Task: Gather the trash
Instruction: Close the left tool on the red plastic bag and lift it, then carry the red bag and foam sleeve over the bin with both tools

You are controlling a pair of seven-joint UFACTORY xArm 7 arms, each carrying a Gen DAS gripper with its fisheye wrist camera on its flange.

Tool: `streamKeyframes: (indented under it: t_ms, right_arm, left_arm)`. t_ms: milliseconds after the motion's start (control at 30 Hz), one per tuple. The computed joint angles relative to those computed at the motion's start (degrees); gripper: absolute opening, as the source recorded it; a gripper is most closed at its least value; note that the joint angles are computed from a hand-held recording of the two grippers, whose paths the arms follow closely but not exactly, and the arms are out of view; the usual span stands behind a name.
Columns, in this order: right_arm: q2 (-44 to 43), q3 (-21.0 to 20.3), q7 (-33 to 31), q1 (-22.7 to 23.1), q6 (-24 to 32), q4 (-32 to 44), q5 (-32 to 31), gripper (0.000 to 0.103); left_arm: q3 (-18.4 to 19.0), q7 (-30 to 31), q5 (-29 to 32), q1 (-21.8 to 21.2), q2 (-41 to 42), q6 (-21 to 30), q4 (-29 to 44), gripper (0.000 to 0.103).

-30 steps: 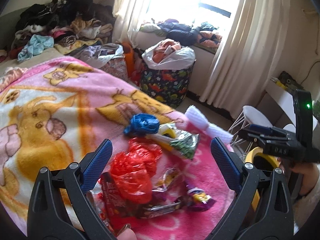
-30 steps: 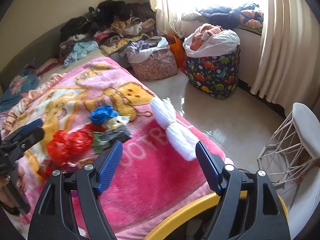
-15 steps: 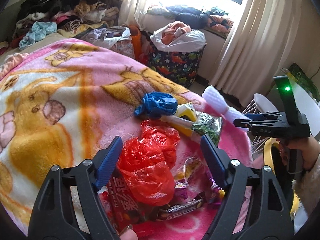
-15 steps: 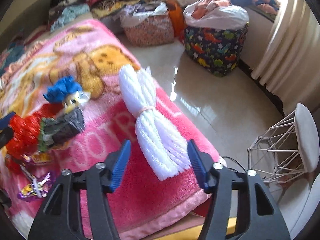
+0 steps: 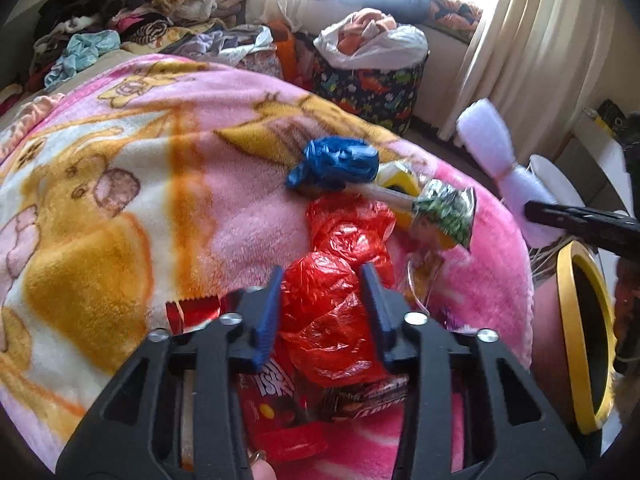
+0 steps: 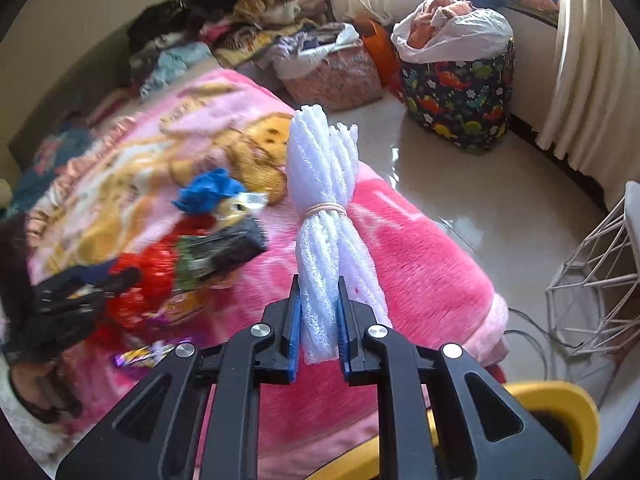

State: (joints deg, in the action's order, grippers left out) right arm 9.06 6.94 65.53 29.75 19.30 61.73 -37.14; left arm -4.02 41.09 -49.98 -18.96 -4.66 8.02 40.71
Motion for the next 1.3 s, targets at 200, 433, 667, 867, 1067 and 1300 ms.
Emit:
streamKeyframes:
  t_ms: [200,433,667,867,1067,1300]
  right_arm:
    - [-4.75,1.0,12.47,1.54,-2.0,-3.64,-8.29,0.014]
    - [-7.89,4.72,20.81,0.44,-2.72,-5.77,-13.87,0.015]
    - [-9.82,7.81,26.25,0.17,-1.28,-6.25,-17.78,0.015]
    - [-11.99,9.8,30.21,-0.01,0.42,-7.03,-20.4,0.014]
    - [-15.24,11.73,32.31,-1.06,1.62,-9.21,-21.17,0.015]
    - [-19.94,14.94,33.81,-2.82,3.31,-12.35,-20.44,0.015]
  left_arm:
    - [1.36,3.73,-5.13,-1.13,-2.03,1.77,-0.45,0.016]
    - [3.22,10.17,-12.6,-3.45,-7.45,1.67,-1.43,0.015]
    - [5.31,11.22,-14.27,-5.82,-12.19,1.17,-2.33,0.015]
    - [7.7,11.87,-14.91,-8.95,-16.19,0.68,-3.54,0.015]
    - [9.54,12.26,-14.71,-12.23,-18.96,0.23,-4.32,0.015]
    - [10.73,11.94,-13.91,-16.39,-21.48,-0.95,-5.16,0.015]
